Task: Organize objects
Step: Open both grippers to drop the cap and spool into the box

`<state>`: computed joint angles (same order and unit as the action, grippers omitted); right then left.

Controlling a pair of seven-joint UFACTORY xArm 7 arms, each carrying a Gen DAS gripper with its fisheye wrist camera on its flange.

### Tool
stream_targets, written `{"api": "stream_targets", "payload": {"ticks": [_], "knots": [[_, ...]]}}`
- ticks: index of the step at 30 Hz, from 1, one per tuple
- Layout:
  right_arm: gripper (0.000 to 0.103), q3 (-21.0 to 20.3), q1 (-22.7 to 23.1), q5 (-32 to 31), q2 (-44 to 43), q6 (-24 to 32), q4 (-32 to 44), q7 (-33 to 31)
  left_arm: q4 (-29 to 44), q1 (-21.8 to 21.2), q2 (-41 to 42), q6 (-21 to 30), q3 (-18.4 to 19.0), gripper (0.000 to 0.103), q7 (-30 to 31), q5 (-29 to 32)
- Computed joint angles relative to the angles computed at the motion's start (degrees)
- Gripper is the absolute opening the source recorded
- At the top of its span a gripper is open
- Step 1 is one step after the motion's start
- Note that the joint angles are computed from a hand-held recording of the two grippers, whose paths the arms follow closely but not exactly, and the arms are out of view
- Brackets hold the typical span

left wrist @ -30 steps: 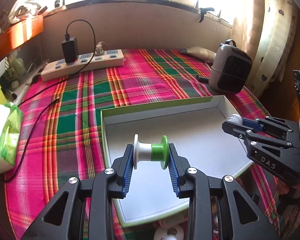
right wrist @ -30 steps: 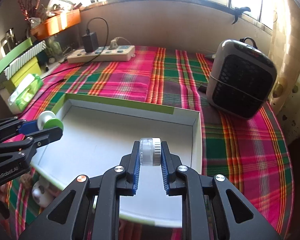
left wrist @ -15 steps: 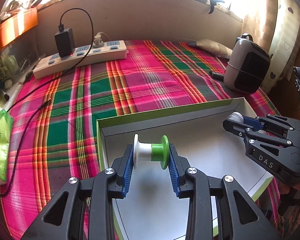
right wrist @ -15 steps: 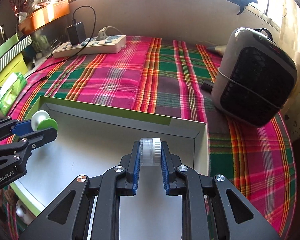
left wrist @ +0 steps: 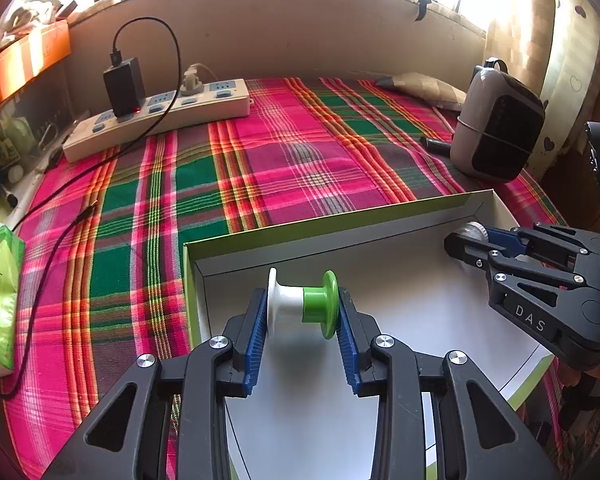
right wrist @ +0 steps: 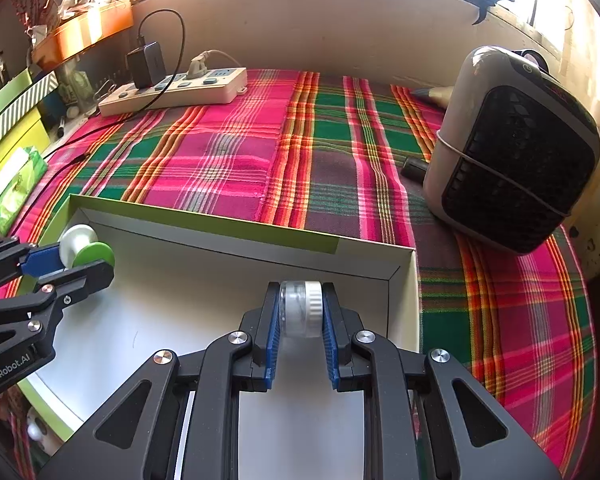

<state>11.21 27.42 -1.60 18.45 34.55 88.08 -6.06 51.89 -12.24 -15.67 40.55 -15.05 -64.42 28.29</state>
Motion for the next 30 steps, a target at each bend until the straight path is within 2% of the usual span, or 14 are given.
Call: {"api": "stream_targets", "payload": {"ticks": [6, 9, 13, 17, 26, 30], "knots": [[0.021, -0.1, 0.1, -0.2, 0.0, -0.2, -0.1, 0.4, 0.4, 0.1, 0.3, 0.9, -0.2, 0.032, -1.0, 0.5], [0.027, 0.1, -0.2, 0.5, 0.0, -0.1, -0.1, 0.1, 0.5, -0.1, 0.4, 1.1, -0.1, 0.033, -1.0, 0.4], [0.028, 0.1, -0.2, 0.8, -0.1, -0.2, -0.3, 0.3, 0.6, -0.3, 0.1, 1.9, -0.3, 0.035, -1.6, 0.7], [0.042, 0.3, -0.5, 1.6, -0.5, -0.8, -0.8, 0.0, 0.9, -0.3, -0.3, 2.8, -0.9, 0.036, -2.7, 1.6], [0.043, 0.6, -0.7, 2.5, -2.4, -2.2, -3.3, -0.2, 0.9, -1.1, -1.6, 4.7, -1.9, 0.036, -4.6, 2.7], [0.048, 0.9, -1.1, 3.3, -3.7, -2.8, -4.8, -0.6, 0.9, -1.3, -2.5, 5.9, -2.6, 0.036, -5.4, 3.0]]}}
